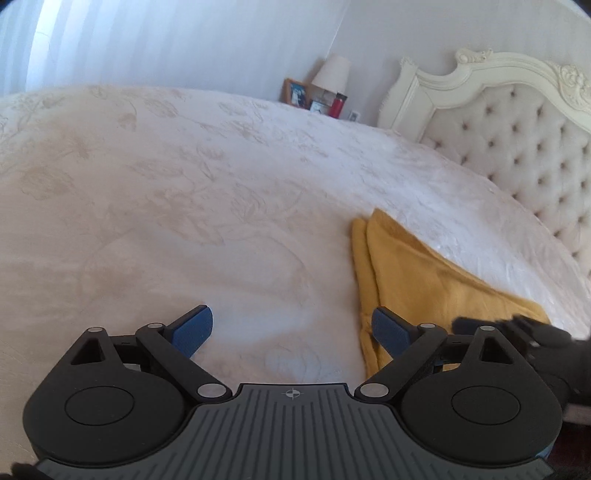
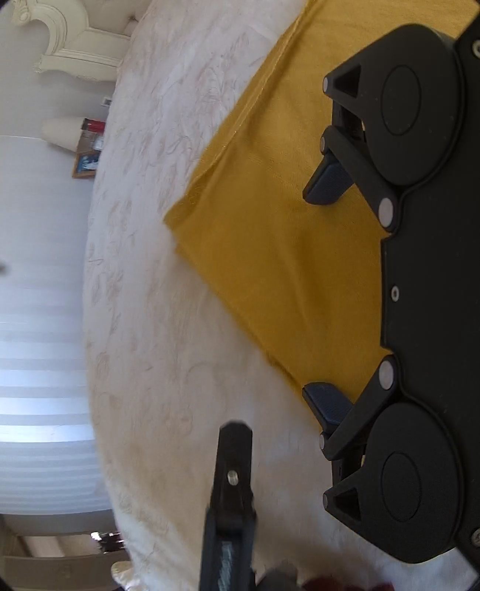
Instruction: Fold small clothes
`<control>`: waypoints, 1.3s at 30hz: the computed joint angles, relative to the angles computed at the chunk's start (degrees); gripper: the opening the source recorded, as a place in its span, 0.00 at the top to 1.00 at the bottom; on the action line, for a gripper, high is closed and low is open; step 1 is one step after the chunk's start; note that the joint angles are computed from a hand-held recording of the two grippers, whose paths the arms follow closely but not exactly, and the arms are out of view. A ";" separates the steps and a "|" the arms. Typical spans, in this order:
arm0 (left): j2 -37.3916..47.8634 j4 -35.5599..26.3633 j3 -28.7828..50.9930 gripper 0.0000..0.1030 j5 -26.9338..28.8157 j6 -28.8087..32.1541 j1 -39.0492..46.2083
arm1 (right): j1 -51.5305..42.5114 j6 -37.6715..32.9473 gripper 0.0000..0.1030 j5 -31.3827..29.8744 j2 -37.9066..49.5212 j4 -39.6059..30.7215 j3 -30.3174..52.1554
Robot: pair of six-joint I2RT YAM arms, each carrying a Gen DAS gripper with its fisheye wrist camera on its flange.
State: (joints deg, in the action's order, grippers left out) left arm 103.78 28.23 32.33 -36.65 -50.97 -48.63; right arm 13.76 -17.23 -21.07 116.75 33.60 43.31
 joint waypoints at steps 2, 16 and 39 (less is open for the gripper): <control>0.34 2.16 -0.35 0.09 0.36 0.50 -0.15 | -1.01 2.54 0.01 0.31 -1.57 2.35 -2.87; 6.26 -1.79 5.48 0.09 9.44 7.67 0.55 | -14.93 12.14 0.01 -6.57 -1.49 -13.86 8.16; 6.64 -0.74 5.13 0.06 10.15 8.25 0.65 | -20.07 17.76 0.01 -2.78 11.03 -25.00 32.04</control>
State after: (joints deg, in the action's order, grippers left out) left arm 110.42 27.49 37.46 -26.50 -42.71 -47.98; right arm -6.31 0.53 -23.85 127.77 8.59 75.35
